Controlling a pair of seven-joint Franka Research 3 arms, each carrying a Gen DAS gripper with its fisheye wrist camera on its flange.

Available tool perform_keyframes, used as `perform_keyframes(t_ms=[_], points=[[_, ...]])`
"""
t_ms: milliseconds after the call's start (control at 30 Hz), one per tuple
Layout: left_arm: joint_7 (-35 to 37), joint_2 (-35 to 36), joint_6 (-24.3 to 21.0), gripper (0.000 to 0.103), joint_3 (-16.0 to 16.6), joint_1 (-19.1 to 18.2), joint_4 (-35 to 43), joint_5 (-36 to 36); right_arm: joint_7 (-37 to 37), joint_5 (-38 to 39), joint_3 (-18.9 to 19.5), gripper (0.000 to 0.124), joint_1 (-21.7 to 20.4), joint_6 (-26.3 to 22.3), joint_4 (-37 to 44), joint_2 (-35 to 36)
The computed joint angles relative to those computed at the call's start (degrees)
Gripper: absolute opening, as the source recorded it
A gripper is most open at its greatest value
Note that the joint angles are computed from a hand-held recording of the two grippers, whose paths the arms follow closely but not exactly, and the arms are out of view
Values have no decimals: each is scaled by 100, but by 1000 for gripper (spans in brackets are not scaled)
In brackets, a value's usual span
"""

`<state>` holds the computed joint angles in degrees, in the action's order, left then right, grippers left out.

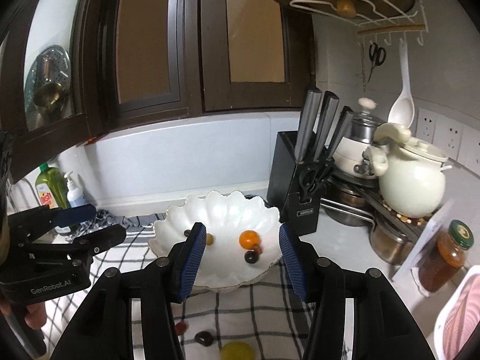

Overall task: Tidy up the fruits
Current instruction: 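Withdraw both grippers from the bowl back over the cloth, then close the right gripper on the large yellow-green fruit while the left gripper grasps a dark red date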

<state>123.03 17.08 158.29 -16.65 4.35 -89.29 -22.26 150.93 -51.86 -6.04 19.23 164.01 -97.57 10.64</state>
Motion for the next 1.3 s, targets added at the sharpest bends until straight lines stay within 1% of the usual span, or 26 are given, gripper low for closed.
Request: perform_keyframes(t_ms=[100, 267, 400, 500, 633, 800, 900, 1000, 1167, 1300], points=[[99, -142, 86, 63, -32, 46, -239, -142, 277, -327, -12, 57, 66, -36, -186, -152], [373, -407, 392, 63, -47, 81, -696, -401, 575, -778, 161, 57, -5, -208, -463, -359], [1045, -634, 591, 63, -189, 185, -1028, -1129, 837, -1041, 314, 57, -119, -235, -680, -511], [1471, -787, 645, 63, -161, 146, -1222, -1637, 995, -1183, 407, 57, -203, -175, -826, -599], [1738, -941, 754, 63, 3, -30, -1471, -1987, 1308, -1499, 515, 57, -282, -177, -1003, -708], [2027, -1063, 637, 63, 170, -194, -1706, -2358, 1420, -1524, 620, 57, -386, -160, -1220, -802], [2266, -1108, 727, 63, 223, -281, -1841, -2582, 1503, -1598, 662, 57, -427, -121, -1340, -822], [2507, -1145, 780, 63, 267, -348, -1972, -2782, 1462, -1475, 697, 57, -448, -89, -1472, -837], [2766, -1163, 891, 63, 309, -428, -2130, -2998, 1317, -1183, 730, 57, -453, -111, -1633, -830], [2897, -1164, 980, 63, 326, -478, -2239, -3066, 1351, -1188, 725, 57, -433, -140, -1713, -803]])
